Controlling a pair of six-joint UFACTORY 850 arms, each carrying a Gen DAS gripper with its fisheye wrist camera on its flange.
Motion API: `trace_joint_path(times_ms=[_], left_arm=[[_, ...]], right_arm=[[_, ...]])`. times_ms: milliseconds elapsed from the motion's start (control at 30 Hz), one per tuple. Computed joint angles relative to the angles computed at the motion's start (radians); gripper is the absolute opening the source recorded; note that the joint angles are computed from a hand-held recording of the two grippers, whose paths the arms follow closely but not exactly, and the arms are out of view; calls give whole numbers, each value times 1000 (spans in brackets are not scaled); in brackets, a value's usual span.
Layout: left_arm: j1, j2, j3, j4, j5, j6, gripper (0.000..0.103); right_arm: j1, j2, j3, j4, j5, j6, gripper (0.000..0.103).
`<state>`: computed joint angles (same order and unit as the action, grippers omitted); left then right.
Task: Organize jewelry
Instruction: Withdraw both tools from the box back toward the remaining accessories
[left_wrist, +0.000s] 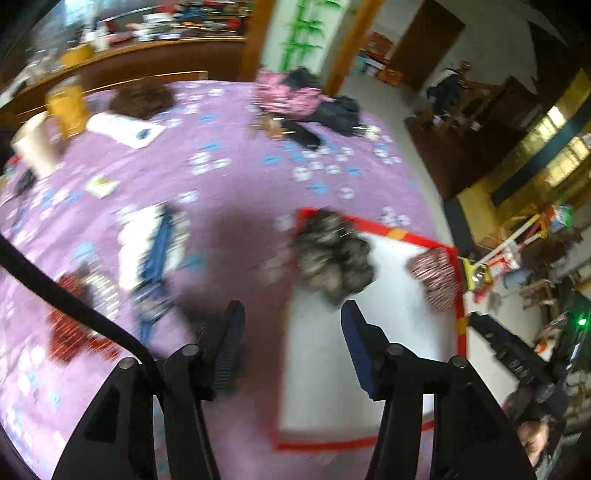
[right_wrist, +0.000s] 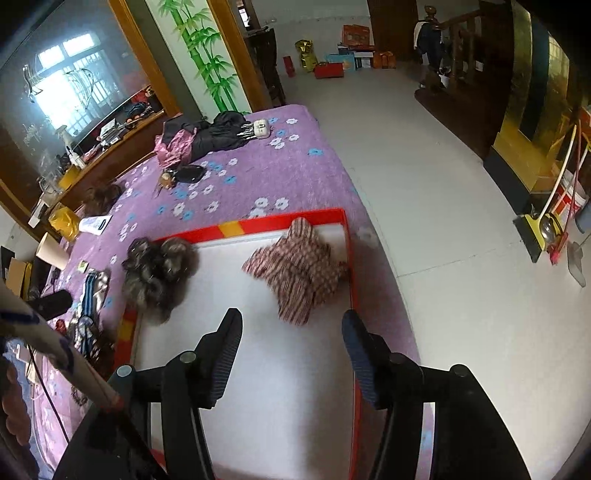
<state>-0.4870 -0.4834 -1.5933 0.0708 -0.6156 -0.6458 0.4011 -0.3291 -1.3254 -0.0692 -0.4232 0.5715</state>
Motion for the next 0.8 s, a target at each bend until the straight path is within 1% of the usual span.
trace_joint_path(times_ms=[67, 100, 200, 367, 567, 733, 800], left_arm=[[-3, 58, 81, 93, 2, -94, 54], [-6, 99, 138, 171, -3, -174, 54], [-13, 179, 249, 338, -39, -353, 54], [-6, 306, 414, 491, -94, -530, 54], [44, 425, 566, 501, -122, -601, 54], [93, 498, 647, 483, -108, -620, 54], [115, 517, 666, 471, -89, -611, 54]], right_arm=[[11, 21, 25, 18, 9, 2, 61], [18, 29, 34, 20, 11, 7, 61], [45, 55, 64, 7, 24, 33, 61], [106, 67, 82, -42, 16, 87, 62], [164, 46, 60, 6, 8, 46, 62], [211, 8, 6, 15, -16, 24, 62], [229, -12, -21, 16, -30, 12, 62]])
